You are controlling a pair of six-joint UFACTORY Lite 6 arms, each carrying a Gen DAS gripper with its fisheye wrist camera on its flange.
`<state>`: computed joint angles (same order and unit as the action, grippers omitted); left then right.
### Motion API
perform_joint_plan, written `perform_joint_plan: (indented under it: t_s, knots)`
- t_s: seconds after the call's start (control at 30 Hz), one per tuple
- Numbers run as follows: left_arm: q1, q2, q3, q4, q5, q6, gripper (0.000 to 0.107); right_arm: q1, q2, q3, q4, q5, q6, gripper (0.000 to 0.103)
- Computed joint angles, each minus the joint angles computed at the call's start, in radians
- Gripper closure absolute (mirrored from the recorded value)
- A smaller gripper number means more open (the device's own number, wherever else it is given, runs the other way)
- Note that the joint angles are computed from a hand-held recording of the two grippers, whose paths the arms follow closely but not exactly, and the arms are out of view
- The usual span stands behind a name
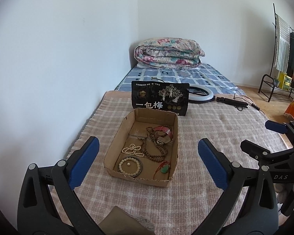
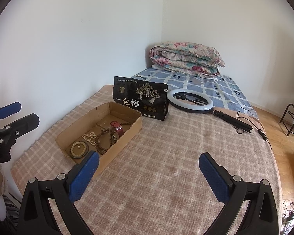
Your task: Organize jewelry
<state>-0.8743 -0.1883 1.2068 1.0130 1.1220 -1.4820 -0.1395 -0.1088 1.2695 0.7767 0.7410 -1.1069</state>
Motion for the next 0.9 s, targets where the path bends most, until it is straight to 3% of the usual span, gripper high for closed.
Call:
perform_joint_plan:
  t_s: [0.9]
  knots:
    - [0.0, 0.001, -0.003, 0.002, 0.0, -0.003, 0.005, 0.015, -0.002, -0.015, -0.004, -0.015, 0.005, 0.0]
